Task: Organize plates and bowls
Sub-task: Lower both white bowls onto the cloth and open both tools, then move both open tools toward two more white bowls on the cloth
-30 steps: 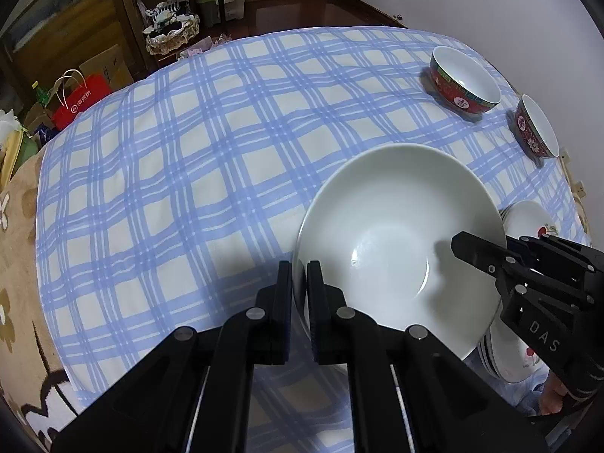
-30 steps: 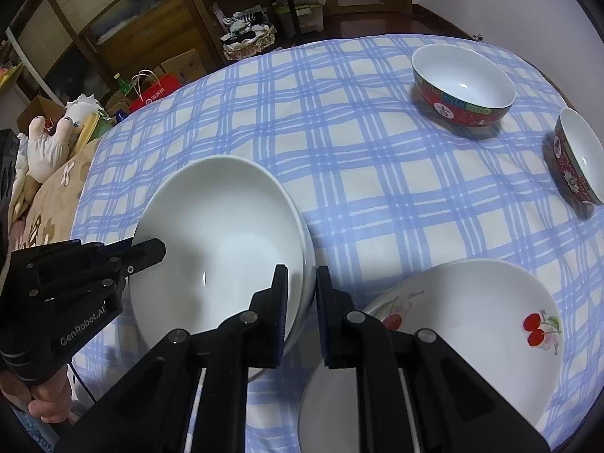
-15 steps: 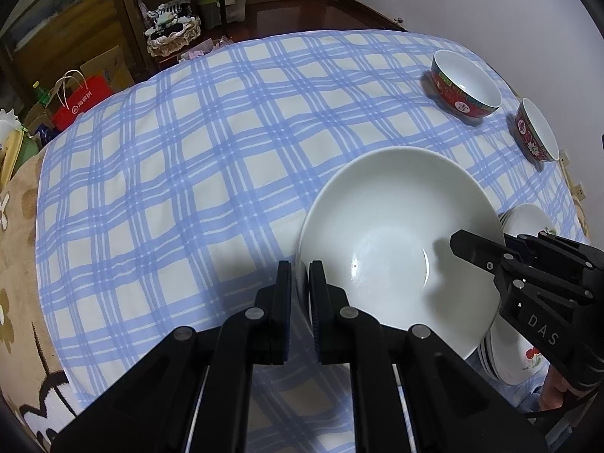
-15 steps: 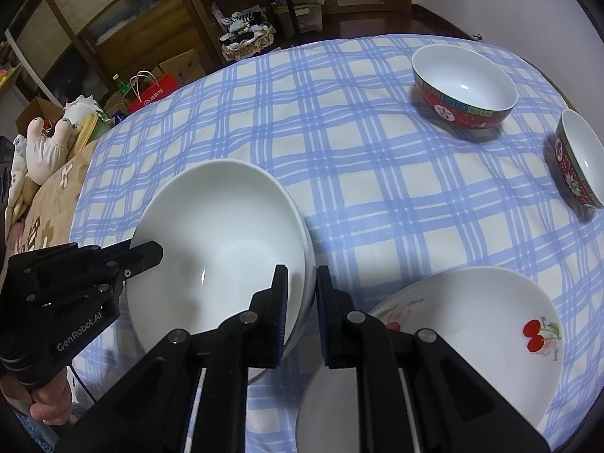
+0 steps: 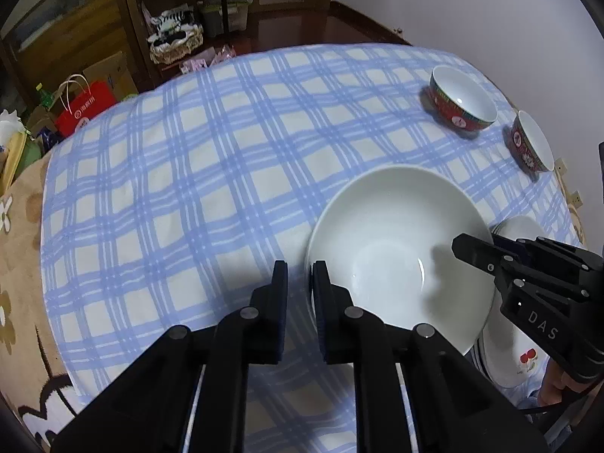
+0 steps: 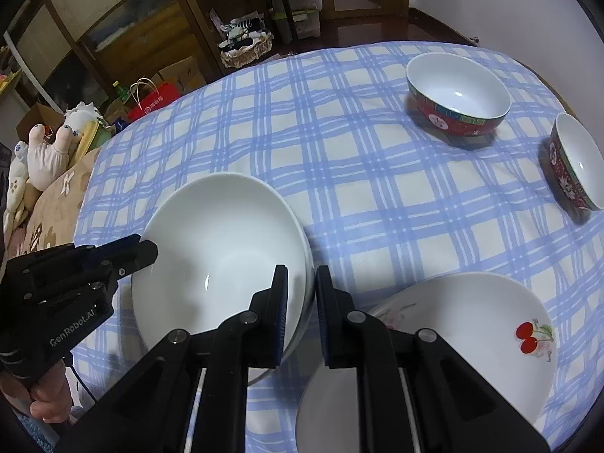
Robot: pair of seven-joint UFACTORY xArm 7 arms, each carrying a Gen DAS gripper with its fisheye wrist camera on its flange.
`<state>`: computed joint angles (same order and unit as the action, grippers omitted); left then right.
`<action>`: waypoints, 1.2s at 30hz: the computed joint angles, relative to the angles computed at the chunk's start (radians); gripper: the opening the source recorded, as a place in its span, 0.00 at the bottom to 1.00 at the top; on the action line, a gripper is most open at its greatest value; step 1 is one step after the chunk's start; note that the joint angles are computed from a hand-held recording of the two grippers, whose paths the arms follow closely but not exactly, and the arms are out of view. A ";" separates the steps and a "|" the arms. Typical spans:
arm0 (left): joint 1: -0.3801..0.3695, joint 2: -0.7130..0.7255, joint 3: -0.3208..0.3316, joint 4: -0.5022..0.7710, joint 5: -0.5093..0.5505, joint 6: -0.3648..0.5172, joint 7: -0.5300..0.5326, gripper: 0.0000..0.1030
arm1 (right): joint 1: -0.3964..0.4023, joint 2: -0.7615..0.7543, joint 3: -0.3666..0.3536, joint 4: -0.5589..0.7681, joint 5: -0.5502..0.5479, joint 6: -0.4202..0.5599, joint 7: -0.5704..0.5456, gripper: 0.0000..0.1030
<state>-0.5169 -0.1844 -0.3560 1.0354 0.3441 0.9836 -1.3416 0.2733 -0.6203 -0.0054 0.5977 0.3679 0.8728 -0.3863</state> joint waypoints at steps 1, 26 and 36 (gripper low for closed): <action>0.000 -0.002 -0.001 0.002 0.004 0.002 -0.001 0.15 | -0.001 -0.001 -0.002 0.001 -0.001 0.002 -0.001 0.15; 0.034 -0.026 -0.061 0.181 0.169 0.249 -0.036 0.70 | -0.101 -0.052 -0.066 0.151 -0.059 -0.017 0.044 0.70; -0.046 0.179 -0.011 0.448 0.247 0.374 0.010 0.86 | -0.152 0.057 -0.094 0.332 -0.095 -0.069 0.014 0.94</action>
